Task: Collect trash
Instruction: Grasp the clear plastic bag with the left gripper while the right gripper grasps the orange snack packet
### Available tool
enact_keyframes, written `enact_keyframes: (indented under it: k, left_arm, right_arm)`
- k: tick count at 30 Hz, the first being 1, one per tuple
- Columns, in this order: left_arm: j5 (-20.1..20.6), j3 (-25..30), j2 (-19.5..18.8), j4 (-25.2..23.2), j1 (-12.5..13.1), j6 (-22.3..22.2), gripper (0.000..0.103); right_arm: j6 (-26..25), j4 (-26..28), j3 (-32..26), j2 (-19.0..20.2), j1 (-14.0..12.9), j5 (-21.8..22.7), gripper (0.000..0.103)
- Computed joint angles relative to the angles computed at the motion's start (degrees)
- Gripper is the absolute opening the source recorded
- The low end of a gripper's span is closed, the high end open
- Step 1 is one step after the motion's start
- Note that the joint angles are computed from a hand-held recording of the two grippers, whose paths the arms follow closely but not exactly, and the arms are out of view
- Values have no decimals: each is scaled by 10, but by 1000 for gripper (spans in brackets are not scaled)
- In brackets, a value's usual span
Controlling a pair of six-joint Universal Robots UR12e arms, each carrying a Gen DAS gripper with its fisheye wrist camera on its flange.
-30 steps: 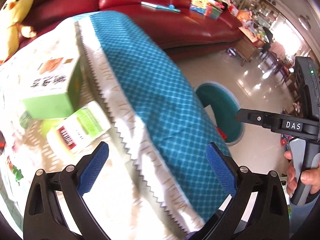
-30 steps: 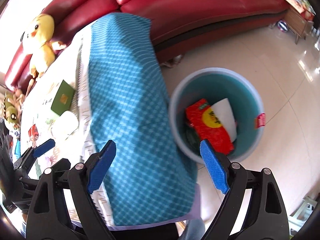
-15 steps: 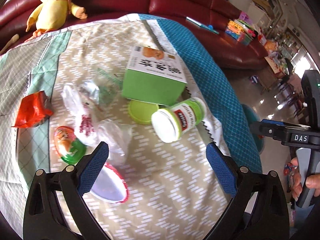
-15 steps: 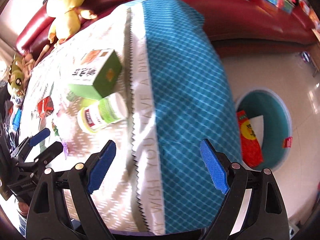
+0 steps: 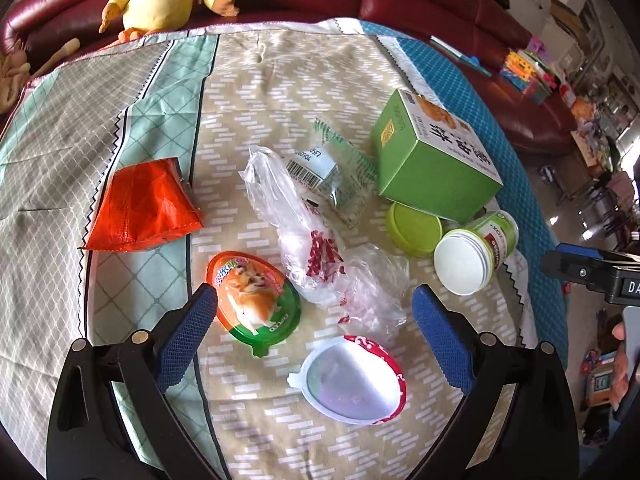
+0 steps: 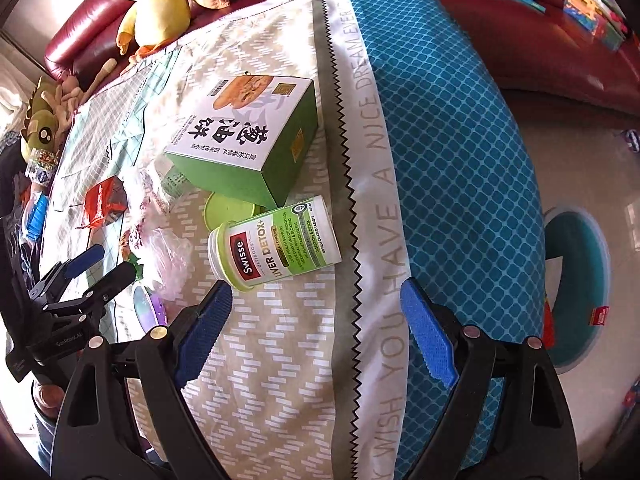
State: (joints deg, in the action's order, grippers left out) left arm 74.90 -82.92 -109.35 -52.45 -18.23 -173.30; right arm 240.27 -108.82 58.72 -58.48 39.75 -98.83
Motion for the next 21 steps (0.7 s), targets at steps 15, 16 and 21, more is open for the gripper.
enact_keyframes:
  k: [15, 16, 21]
  left_arm:
    - [10, 20, -29, -2, -14, 30, 37]
    - [0, 17, -26, -1, -12, 28, 36]
    - [-27, 1, -4, 16, -2, 33, 35]
  right_arm:
    - [-1, 24, -24, 14, -9, 3, 82]
    - [-3, 26, -28, 16, -9, 3, 82]
    - [-15, 32, -55, 30, -6, 5, 82]
